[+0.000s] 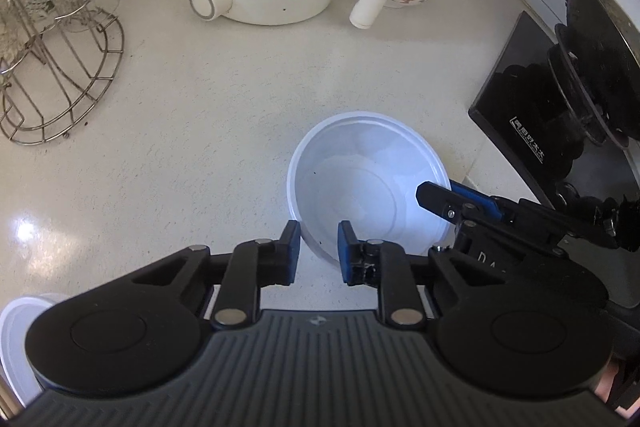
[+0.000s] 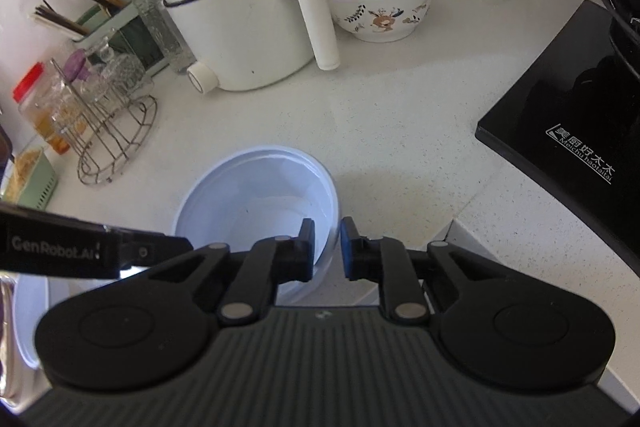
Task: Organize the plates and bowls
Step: 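Close the left tool on the rim of the three nested bowls, then lift the bowl stack and carry it over the floral plate stack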
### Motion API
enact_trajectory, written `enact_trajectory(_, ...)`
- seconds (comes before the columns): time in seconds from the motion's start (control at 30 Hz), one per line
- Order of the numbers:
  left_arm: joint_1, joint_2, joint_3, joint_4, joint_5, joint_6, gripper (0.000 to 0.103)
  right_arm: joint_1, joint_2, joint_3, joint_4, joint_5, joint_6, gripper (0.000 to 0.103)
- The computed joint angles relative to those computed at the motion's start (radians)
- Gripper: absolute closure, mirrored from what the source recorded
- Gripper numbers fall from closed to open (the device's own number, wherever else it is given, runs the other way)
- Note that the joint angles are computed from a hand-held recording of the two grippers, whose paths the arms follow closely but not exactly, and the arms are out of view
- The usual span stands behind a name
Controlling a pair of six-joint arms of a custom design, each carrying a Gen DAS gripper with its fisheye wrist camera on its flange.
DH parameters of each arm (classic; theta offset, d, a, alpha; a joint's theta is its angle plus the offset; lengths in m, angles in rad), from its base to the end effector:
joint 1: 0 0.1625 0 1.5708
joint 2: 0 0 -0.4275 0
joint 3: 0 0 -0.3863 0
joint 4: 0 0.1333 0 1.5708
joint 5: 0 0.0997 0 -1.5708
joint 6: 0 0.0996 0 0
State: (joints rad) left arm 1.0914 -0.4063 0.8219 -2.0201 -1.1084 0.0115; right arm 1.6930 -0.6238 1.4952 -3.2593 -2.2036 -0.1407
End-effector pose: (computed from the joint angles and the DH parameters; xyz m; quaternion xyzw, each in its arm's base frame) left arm -0.2338 -0.8351 0.0898 0.2327 0.9450 -0.0691 0.2191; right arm 0.1619 -0.7080 0.1343 -0.0082 -0.8808 0.3749 0.2890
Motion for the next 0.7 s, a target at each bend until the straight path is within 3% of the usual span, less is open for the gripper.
enact_trajectory(0.3, 0.003, -0.065, 0.056, -0.030, -0.047, -0.075, 0.079, 0.013, -0.030, 0.015, 0.010, 0.047, 0.038, 0.086)
enact_trajectory(0.7, -0.017, -0.170, 0.151, -0.085, -0.031, -0.095, 0.080, 0.048, -0.067, 0.042, 0.001, 0.113, 0.074, 0.086)
